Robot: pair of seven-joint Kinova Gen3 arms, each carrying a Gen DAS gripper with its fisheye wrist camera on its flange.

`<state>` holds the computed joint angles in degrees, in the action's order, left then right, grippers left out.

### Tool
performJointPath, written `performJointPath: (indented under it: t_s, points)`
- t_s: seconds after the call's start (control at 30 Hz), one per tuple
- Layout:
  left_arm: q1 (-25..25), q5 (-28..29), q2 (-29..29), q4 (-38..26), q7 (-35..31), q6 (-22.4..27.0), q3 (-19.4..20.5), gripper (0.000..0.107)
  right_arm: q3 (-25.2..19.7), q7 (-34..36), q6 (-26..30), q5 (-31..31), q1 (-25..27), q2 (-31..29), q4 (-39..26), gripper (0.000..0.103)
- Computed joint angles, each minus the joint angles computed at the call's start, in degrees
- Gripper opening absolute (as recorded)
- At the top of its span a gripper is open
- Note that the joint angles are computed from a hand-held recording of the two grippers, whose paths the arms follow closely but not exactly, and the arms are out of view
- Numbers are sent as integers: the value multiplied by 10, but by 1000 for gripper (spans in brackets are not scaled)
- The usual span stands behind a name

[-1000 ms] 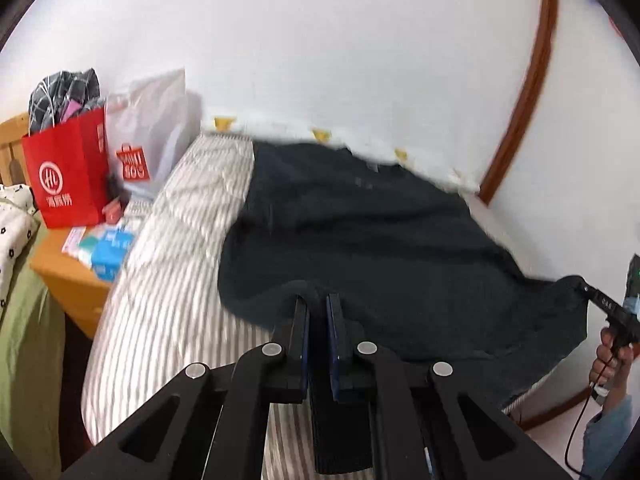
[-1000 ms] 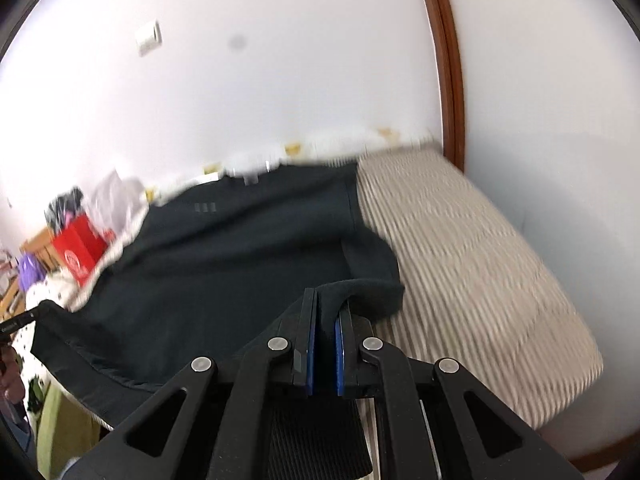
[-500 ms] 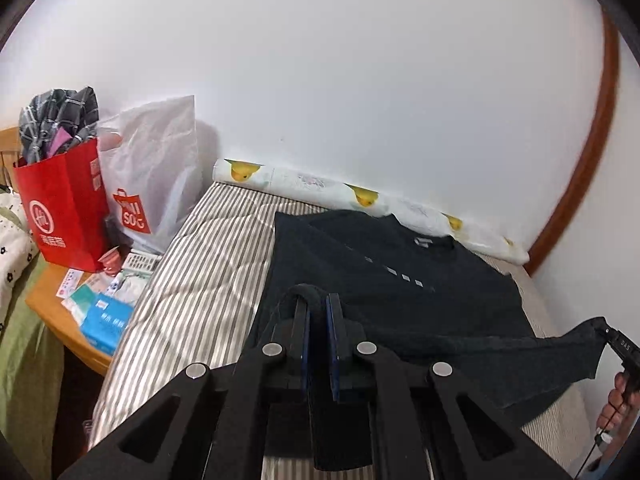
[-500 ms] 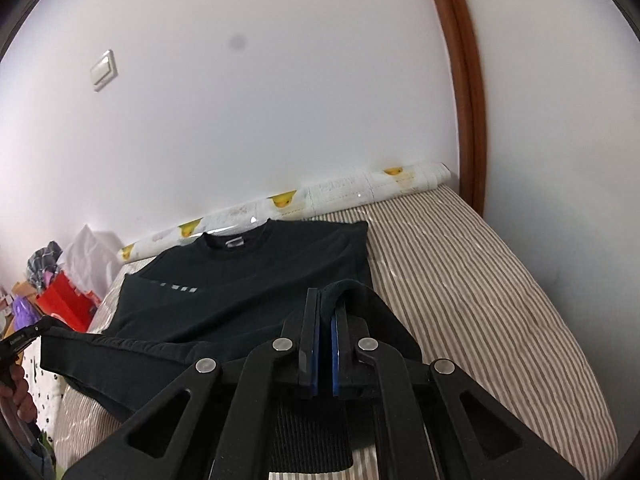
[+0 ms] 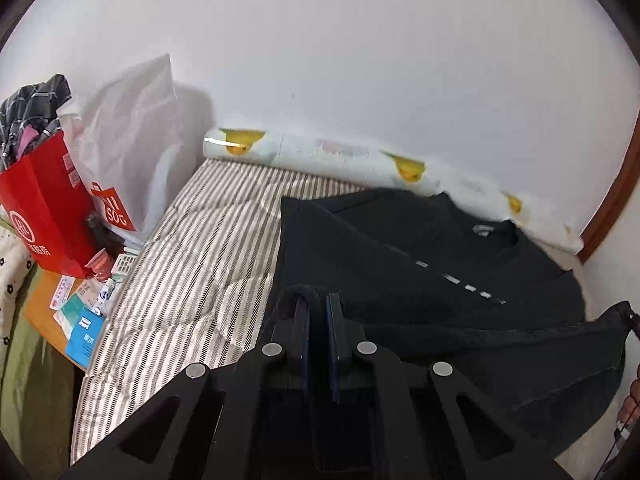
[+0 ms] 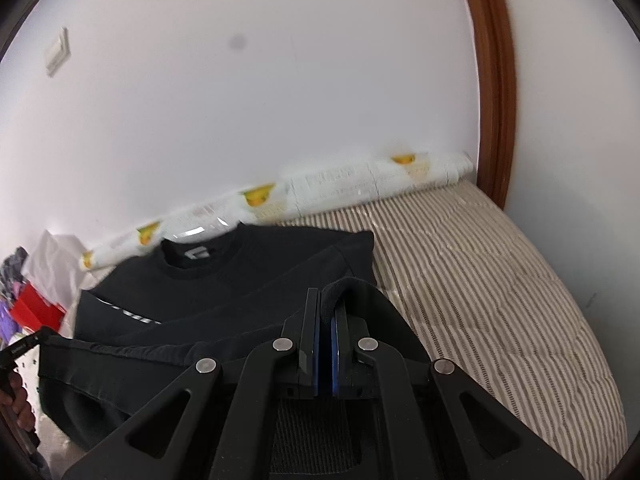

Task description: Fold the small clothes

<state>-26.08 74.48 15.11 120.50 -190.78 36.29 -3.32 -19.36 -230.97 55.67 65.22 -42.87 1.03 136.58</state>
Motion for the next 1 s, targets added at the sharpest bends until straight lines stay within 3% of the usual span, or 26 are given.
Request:
performJointPath:
  t_s: [0.2,0.37,0.43,0.53,0.6,0.63,0.7,0.77,0.83,1.0]
  points:
    - [22,-10,16,-7,6,-46,11,9,22,11,-47,21,39,52,-3,4]
    - [20,-45,30,-19,42,-59,26,11,48,61,-64,-9,43,91,-24,4]
    - [16,-57,28,-19,52,-58,31,12,57,99,-59,-35,40,102,-38,10]
    - [10,-87,17,-17,69,-50,32,16,52,139,-41,-77,32,92,-46,33]
    - [-2,-91,4,-9,65,-41,31,27,46,152,-5,-111,7,79,-49,50]
    - [-5,-88,-3,-3,59,-34,25,30,38,146,16,-124,-12,68,-46,53]
    - [-27,-98,-12,3,48,3,17,52,18,130,48,-149,-40,49,-39,58]
    - [-51,-111,-18,11,31,45,6,54,-20,96,78,-189,-75,36,-29,58]
    - [-59,-109,-28,29,4,57,-12,54,-46,62,103,-208,-93,41,-27,58]
    - [-116,-141,-20,45,-29,149,-57,55,-61,-55,73,-268,-197,46,9,58]
